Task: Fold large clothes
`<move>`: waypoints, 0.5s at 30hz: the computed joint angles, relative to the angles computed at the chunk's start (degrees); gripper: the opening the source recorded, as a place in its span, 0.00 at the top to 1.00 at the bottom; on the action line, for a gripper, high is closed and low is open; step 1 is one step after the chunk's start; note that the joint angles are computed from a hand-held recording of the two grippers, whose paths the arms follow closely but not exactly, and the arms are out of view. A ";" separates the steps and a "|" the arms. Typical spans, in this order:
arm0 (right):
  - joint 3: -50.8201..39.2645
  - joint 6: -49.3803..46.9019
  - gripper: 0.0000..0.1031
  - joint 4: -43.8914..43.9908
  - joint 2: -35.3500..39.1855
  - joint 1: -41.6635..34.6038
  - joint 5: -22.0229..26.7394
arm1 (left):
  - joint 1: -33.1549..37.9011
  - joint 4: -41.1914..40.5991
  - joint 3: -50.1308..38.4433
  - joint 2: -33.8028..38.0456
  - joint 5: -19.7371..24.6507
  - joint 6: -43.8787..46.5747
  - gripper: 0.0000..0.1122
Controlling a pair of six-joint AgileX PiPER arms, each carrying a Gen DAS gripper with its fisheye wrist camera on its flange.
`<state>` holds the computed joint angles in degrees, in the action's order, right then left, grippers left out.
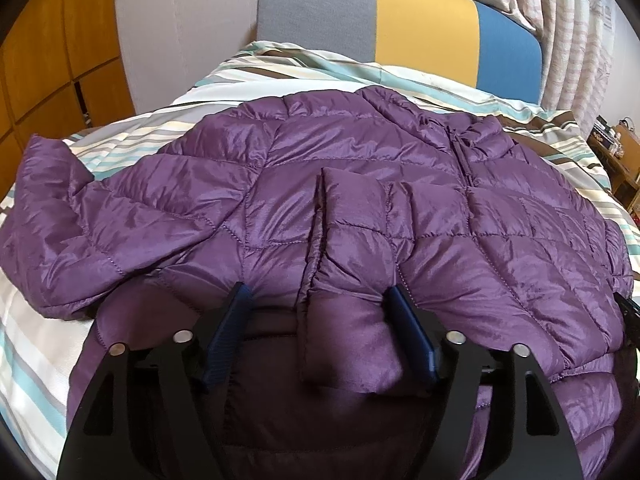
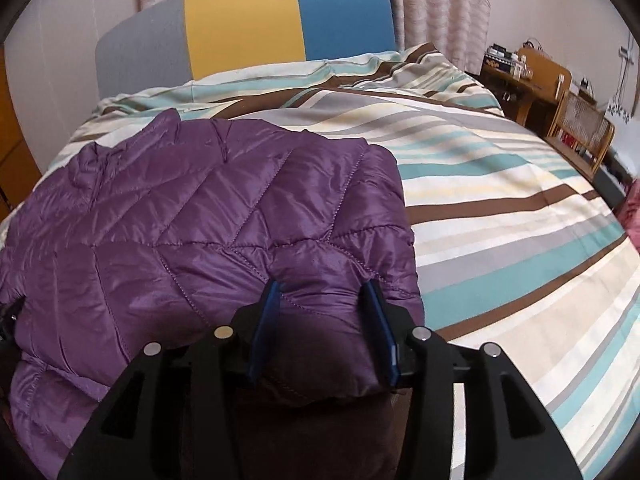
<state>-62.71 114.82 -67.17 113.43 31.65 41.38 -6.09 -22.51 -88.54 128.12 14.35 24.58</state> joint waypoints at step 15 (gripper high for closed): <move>-0.78 -1.62 0.50 0.32 0.73 0.36 0.99 | 3.37 -26.01 8.41 -5.55 -0.37 23.36 0.17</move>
<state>-63.49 113.20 -66.86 114.15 32.01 42.37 -2.72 -48.52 -80.13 122.57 13.98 47.94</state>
